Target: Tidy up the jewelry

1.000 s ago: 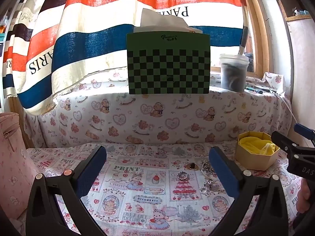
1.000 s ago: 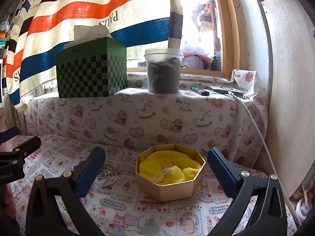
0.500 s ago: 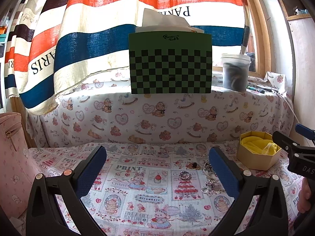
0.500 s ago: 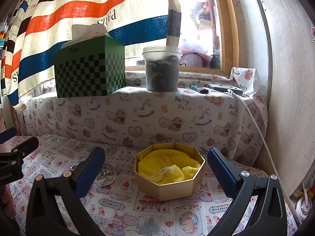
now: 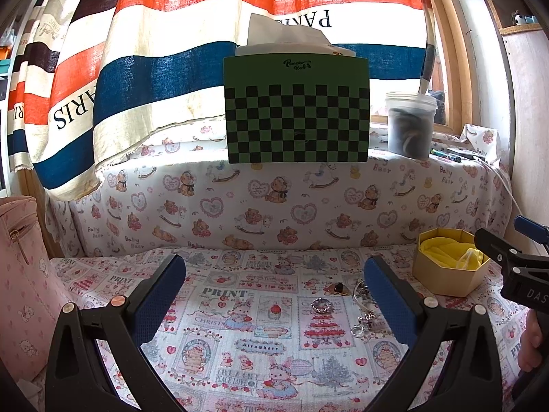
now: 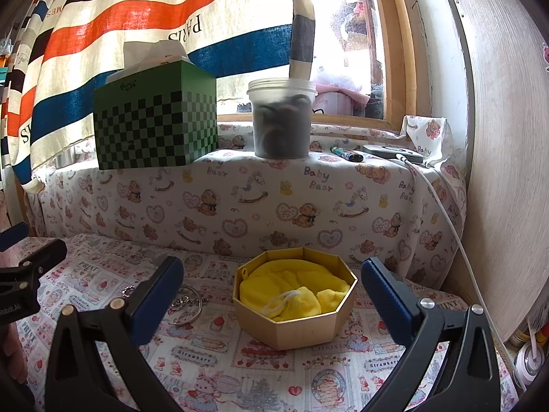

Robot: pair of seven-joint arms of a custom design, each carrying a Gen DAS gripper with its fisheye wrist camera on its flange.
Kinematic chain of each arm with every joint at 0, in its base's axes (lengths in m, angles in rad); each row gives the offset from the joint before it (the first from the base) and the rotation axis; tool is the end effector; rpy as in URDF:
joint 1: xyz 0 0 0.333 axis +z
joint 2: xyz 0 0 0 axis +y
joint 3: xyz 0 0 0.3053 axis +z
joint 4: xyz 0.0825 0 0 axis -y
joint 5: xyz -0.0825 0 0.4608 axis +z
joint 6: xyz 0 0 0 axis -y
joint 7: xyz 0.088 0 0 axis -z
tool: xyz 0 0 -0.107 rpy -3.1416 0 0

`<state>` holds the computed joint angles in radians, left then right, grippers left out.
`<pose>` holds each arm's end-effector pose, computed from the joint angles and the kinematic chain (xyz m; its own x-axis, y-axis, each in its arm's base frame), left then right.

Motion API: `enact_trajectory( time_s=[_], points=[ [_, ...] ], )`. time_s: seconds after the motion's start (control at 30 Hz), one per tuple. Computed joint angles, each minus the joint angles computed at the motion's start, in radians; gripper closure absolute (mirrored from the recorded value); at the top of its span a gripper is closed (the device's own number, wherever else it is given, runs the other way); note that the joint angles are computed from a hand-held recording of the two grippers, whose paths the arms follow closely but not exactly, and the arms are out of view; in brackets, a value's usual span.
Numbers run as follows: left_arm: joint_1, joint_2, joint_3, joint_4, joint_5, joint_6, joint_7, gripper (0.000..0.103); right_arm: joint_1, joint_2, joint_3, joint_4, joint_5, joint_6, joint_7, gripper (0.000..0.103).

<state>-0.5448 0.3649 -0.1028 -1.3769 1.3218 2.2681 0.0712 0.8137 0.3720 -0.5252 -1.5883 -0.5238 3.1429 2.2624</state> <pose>0.6505 -0.4439 0.5626 0.2339 -0.9721 -0.0178 -0.3165 -0.0588 -0.9468 0.6992 0.3188 0.5427 0.2601 -0.9653 0.0248 -0.3125 -0.1084 -0.9437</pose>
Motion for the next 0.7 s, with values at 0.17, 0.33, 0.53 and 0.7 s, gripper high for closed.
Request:
enact_trajectory(
  time_s=[0.17, 0.33, 0.53, 0.7],
  points=[
    [0.002, 0.002, 0.0, 0.003, -0.004, 0.002, 0.004, 0.0, -0.007, -0.001, 0.009, 0.001, 0.007, -0.002, -0.009, 0.0],
    [0.0, 0.003, 0.002, 0.003, -0.004, 0.001, 0.002, 0.0, -0.003, -0.002, 0.005, -0.002, 0.004, -0.002, -0.006, 0.0],
    [0.001, 0.004, 0.001, 0.005, -0.006, 0.0, 0.004, 0.0, -0.011, -0.001, 0.014, 0.001, 0.007, -0.003, -0.01, 0.0],
    [0.001, 0.003, 0.002, 0.003, -0.005, 0.002, 0.003, 0.0, -0.033, -0.002, 0.04, 0.0, 0.021, 0.005, -0.035, 0.0]
  ],
)
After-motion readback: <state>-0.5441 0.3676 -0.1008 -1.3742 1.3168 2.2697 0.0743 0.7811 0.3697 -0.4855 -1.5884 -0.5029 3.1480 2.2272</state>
